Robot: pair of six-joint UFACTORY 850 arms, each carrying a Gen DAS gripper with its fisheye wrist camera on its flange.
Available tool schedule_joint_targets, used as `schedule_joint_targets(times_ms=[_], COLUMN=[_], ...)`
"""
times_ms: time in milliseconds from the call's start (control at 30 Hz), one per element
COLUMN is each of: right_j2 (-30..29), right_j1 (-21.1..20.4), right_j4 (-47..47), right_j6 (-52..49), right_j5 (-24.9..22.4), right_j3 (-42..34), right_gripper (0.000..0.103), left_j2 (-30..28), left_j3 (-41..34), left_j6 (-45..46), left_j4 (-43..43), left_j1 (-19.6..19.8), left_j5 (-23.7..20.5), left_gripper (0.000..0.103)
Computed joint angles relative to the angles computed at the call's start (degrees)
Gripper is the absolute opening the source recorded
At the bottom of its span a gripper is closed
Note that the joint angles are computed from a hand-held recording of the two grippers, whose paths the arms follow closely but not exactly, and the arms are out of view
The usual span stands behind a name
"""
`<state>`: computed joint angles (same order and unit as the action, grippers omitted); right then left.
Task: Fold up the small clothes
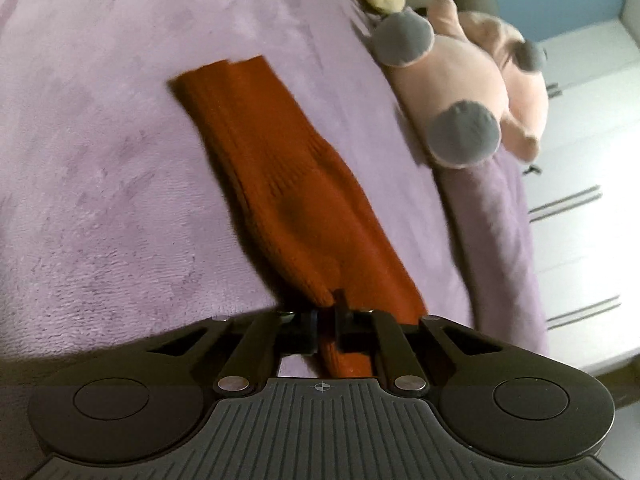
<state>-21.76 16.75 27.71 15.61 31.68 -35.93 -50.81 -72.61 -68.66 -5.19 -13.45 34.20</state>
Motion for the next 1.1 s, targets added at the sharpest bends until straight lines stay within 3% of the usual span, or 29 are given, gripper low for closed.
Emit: schedule_joint_targets(times_ms=[67,133,233,367,467,633,767,867,967,1100], right_j2=[0.1,0.3,0.6,1.2,1.7,3.0,3.7,2.3,0.0,-3.9], right_j1=[-0.2,-0.5,-0.9,-1.1,-1.3,-2.0,-3.7,-5.7,-5.5,-1.5], right_j4=[-0.2,-1.0,-1.8,-2.5,-3.3,-5.1,-10.1,-18.1,-21.8,-20.5], right_j6=[0.4,1.2,2.2,3.5,5.5,8.6,11.0,15.2,14.8,2.8], right_j5=[0.3,0.7,1.5,2.7,3.9,5.1,6.3,6.3,5.6,5.1], right_j3=[0.3,0.6,1.1,2.0,2.7,3.8,4.3,2.8,-1.0,-7.7], right_gripper=[0.043,0.043,0.043,0.043,0.043,0.043,0.049,0.049,0.052,0.061], left_j2=[0.6,1.8,4.0,7.3,7.9,4.4,4.3,4.9,6.2,8.8], left_j3=[-0.2,-0.1,-0.4,-1.4,-3.5,-8.3,-5.5,-3.5,-0.7,2.6], left_j6=[4.3,15.3,28.4,42.3,45.8,46.3,45.8,49.1,49.2,64.4], left_j4=[-2.4,-9.0,-12.6,-7.7,3.0,12.4,8.9,0.2,-1.6,-20.3], left_j1=[-0.5,-1.9,-4.6,-10.5,-15.7,-21.9,-23.1,-22.8,-22.0,-22.3], left_j5=[-1.5,-2.8,-1.2,0.6,-0.9,-10.5,-13.2,-15.6,-13.1,-8.3], left_gripper=[0.008,0.008,0.008,0.008,0.01,0.046,0.05,0.052,0.052,0.065])
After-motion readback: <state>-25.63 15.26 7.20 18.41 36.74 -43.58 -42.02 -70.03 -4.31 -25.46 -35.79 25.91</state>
